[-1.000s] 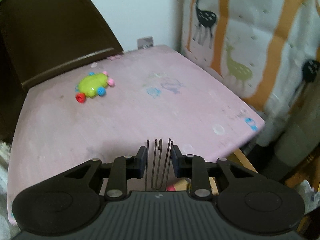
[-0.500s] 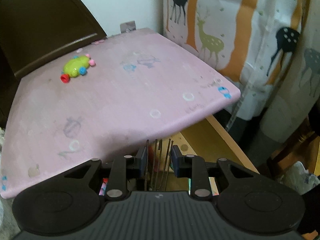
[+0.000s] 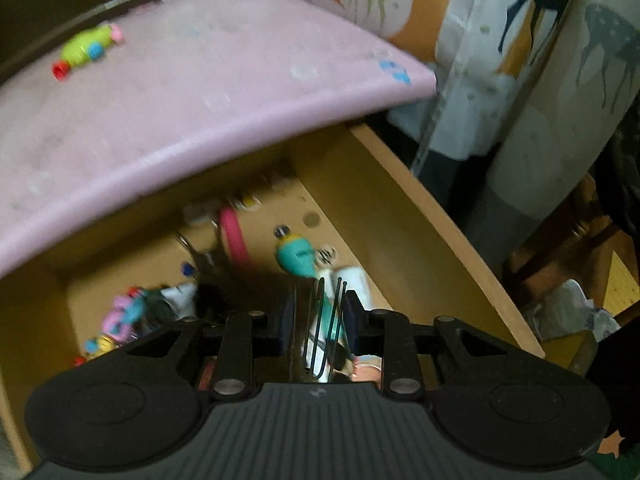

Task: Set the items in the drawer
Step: 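Carry the metal wire fork into the drawer and open the left gripper, then move the left gripper back over the nightstand toward the green toy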

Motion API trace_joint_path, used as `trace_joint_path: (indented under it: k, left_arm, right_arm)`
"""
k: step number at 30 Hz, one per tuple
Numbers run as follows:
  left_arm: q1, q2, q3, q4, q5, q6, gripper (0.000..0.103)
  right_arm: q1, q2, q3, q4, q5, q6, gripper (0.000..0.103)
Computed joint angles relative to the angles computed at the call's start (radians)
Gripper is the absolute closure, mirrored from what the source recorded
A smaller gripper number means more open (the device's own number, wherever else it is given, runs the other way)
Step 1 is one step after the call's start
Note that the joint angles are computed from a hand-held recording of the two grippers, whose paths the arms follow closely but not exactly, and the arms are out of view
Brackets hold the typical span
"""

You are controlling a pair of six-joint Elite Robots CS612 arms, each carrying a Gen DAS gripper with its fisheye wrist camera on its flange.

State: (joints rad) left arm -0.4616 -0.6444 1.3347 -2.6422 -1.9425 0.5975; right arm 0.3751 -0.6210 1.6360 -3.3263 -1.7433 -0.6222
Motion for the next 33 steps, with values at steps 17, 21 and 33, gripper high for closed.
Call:
trace_joint_path:
  k: [17, 21, 33]
  left_arm:
    - [0.018, 0.001, -0.029, 0.021, -0.084, 0.021, 0.037]
    - [0.039, -0.004, -0.052, -0.033, -0.141, -0.063, 0.037]
    - [0.056, 0.132, -0.305, -0.200, -0.033, -0.249, 0.037]
  right_arm:
    - [-0.002, -0.002, 0.005, -0.003, 0.004, -0.005, 0.086]
    - [-0.002, -0.002, 0.007, -0.006, 0.004, -0.004, 0.086]
    - [-0.003, 0.000, 0.009, -0.016, 0.010, -0.008, 0.083]
